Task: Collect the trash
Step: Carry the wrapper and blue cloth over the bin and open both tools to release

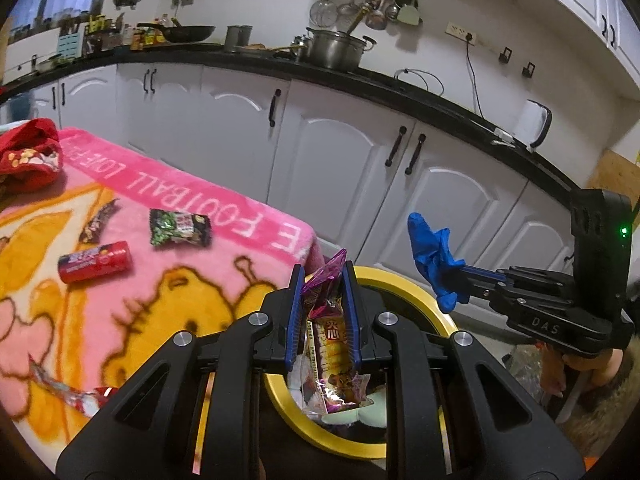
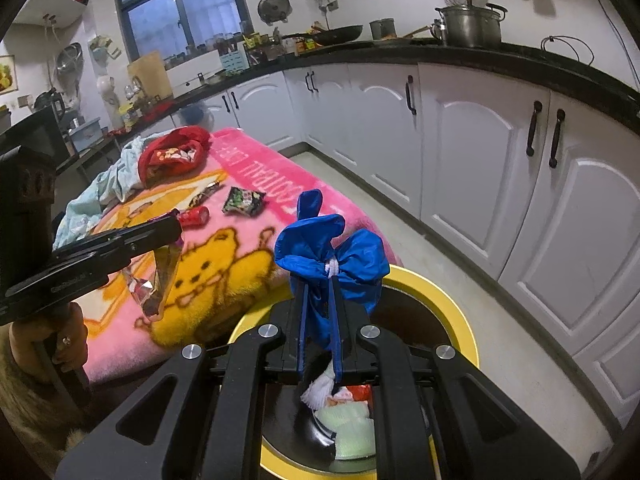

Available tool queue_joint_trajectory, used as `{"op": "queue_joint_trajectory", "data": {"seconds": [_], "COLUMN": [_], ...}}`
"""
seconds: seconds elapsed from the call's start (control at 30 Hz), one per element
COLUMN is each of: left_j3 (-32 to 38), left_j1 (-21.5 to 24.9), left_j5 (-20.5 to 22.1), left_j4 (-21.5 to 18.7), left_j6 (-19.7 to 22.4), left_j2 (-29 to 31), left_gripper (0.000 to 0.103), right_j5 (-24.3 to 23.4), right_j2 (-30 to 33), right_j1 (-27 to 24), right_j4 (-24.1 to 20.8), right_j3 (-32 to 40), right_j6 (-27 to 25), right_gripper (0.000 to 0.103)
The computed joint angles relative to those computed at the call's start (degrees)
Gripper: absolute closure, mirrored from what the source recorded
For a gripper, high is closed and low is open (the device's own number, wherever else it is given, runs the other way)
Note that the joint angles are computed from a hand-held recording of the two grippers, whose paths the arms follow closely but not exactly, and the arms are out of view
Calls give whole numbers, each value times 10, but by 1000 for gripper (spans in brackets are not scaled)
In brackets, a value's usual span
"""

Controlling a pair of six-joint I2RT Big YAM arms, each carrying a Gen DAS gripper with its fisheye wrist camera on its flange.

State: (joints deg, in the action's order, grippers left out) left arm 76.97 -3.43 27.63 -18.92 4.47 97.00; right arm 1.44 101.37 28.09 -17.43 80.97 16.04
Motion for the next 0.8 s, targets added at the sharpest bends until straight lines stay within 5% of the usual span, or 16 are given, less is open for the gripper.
{"op": "queue_joint_trajectory", "data": {"seconds": [0.8], "left_j3": [23], "left_j1": [-26], "left_j5": [21], "left_j4": [-49], "left_j6": [16], "left_j2": [52], "left_gripper": [90], "right_j5": [-33], "right_j2": [27], "right_j1": [-12], "right_j4": [-23], "right_j3": [-16], "right_j6": [27], "right_gripper": [91]}}
